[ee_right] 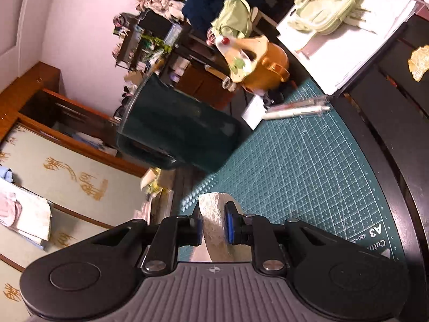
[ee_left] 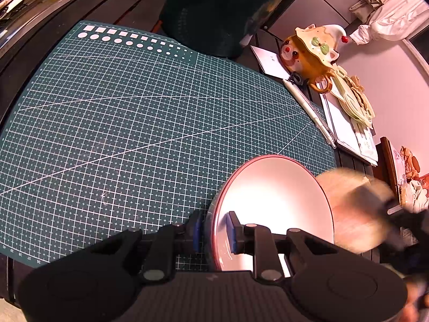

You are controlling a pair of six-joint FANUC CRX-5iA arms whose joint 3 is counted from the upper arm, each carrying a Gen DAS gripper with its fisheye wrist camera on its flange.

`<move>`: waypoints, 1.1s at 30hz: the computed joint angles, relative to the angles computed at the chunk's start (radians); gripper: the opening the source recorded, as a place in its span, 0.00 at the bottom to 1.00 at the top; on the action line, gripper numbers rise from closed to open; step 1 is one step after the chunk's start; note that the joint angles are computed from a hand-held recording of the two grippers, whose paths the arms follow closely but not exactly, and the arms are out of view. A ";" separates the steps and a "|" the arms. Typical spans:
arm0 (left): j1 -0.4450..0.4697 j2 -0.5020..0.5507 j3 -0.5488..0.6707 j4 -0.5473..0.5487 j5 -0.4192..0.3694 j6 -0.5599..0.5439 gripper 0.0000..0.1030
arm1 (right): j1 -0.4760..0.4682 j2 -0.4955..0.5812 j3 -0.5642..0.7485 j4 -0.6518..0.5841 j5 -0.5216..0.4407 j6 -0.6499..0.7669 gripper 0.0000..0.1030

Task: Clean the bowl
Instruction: 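Rub the sponge back and forth on the bowl wall with the right gripper, then scrub the white bowl's outer wall with the right gripper's cream sponge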

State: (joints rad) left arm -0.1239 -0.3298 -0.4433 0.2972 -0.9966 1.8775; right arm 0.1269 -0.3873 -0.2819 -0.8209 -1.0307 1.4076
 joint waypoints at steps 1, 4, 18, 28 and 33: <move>-0.001 -0.002 -0.001 -0.001 0.000 0.000 0.20 | 0.031 0.011 -0.003 0.039 -0.001 -0.030 0.17; -0.001 -0.002 -0.001 -0.003 0.000 -0.002 0.20 | 0.000 -0.005 0.008 0.000 -0.007 0.004 0.17; -0.007 0.014 0.023 -0.010 -0.011 0.010 0.20 | -0.025 -0.024 0.005 -0.027 0.010 0.041 0.17; -0.002 0.028 0.023 -0.005 -0.003 -0.002 0.20 | -0.036 -0.025 0.008 -0.048 0.018 0.065 0.17; -0.011 0.053 0.046 -0.004 0.000 0.012 0.19 | -0.021 0.001 0.019 -0.019 -0.016 0.020 0.17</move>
